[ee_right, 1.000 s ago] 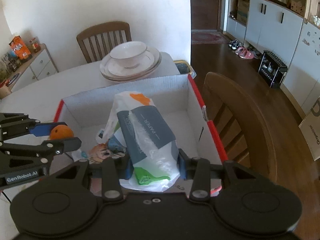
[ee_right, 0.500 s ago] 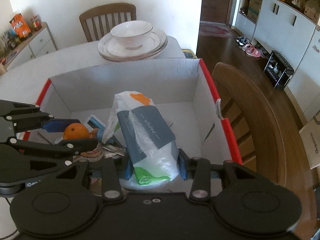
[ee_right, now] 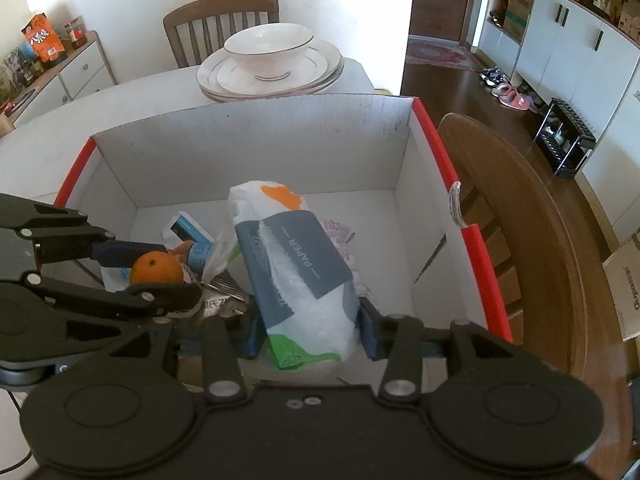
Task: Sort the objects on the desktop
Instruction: 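Open both tools to drop the orange and tissue pack in the box, then withdraw both tools up and away from the filled box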
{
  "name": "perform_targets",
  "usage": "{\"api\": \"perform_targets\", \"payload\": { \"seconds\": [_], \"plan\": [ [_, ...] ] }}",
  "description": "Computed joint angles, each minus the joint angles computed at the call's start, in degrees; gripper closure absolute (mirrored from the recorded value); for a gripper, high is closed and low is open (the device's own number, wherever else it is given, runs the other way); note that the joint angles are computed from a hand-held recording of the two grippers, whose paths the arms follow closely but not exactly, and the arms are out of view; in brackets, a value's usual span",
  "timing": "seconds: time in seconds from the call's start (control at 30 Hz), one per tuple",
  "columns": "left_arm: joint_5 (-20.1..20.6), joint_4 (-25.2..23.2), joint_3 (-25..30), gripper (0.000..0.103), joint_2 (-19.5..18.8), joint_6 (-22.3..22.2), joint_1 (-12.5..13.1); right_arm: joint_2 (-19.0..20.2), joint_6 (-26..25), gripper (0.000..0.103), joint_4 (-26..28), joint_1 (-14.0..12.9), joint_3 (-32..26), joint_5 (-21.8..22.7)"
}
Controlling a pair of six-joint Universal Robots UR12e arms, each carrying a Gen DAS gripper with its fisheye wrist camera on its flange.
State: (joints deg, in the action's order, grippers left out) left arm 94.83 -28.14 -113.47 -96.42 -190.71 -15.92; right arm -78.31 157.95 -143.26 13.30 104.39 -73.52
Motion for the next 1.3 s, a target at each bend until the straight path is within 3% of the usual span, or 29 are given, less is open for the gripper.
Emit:
{"api": "perform_targets", "payload": {
  "seconds": [0.07,0.1,0.23,0.33,0.47,0.87,0.93,1.03,1.3],
  "plan": [
    [-1.15,0.23,-0.25,0.059,0.25,0.22,0.24,-0.13,-0.72,0.052,0.19,0.08,0.03,-0.37],
    [-1.11,0.58,-0.4,0.049,0.36,0.3,0.21,-0.29,-1.38,0.051,0.26,-0.01,0.18,-0.24],
    [-0.04,2.15,-0.78,0.037,0.58,0.72,-0.1,-0.56,-2.41,0.047,0.09,-0.06,0.38,-0.88],
    [-0.06,2.9,-1.22,0.034,0.99,0.15,0.02,-0.85,-2.05,0.04,0.39,-0.66,0.51,0.18],
    [-0.34,3.96,-2.04,0.034,1.78,-0.51,0.12,-1.75,-3.07,0.038,0.18,-1.39,1.16,1.41],
    [5.78,8.73,-3.63,0.034,4.71,-1.14,-1.68,-5.55,-6.32,0.029,-0.96,-3.75,3.65,8.46],
    [7.73,10.39,-4.12,0.027,5.27,-2.07,-2.27,-6.22,-6.65,0.028,-1.55,-3.9,4.17,9.21],
    [9.63,12.38,-4.75,0.024,6.17,-3.0,-2.87,-7.26,-6.82,0.024,-3.26,-4.32,5.16,10.76],
    [11.6,11.75,-5.46,0.02,8.12,-5.23,-4.01,-9.27,-4.91,0.017,-6.81,-5.08,7.39,14.07]
  ]
}}
